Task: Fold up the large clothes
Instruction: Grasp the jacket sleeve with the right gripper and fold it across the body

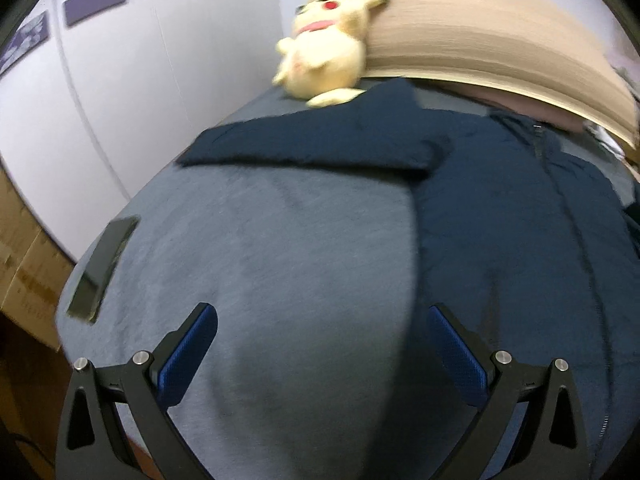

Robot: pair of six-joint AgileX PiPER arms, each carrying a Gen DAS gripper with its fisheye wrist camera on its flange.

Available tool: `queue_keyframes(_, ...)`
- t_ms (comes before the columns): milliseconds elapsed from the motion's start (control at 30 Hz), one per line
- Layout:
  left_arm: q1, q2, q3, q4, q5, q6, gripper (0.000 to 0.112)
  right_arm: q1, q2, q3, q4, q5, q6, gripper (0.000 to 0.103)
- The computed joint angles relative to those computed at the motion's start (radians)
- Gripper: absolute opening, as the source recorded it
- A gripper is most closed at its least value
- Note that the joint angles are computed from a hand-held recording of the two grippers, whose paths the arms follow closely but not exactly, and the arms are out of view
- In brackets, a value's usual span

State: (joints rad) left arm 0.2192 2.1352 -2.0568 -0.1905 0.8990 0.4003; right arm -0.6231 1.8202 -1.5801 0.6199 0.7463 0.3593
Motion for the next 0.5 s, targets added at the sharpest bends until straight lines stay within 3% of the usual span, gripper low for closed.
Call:
queue_keyframes(67, -0.032, -0.021, 0.028, -0.023, -0.011, 0.029, 0.103, -0.029, 0.091, -0.113, -0.02, 0.034, 0.048, 0.067)
queue_keyframes(133, -0.07, -0.061, 0.085, -0.063, -0.043, 0.074, 0.103, -0.054, 0.165, -0.187, 0.008, 0.033, 0.051, 0.063)
queue_keyframes(300, -0.142, -0.137, 0.192, -0.142, -0.105, 0.192, 0.103, -0.074, 0.324, -0.407, -0.035, 0.058, 0.13, 0.063)
queue_keyframes(500, -0.172, -0.172, 0.279, -0.152, -0.148, 0.259, 0.103, -0.068, 0.564, -0.791, -0.137, 0.18, 0.272, 0.058)
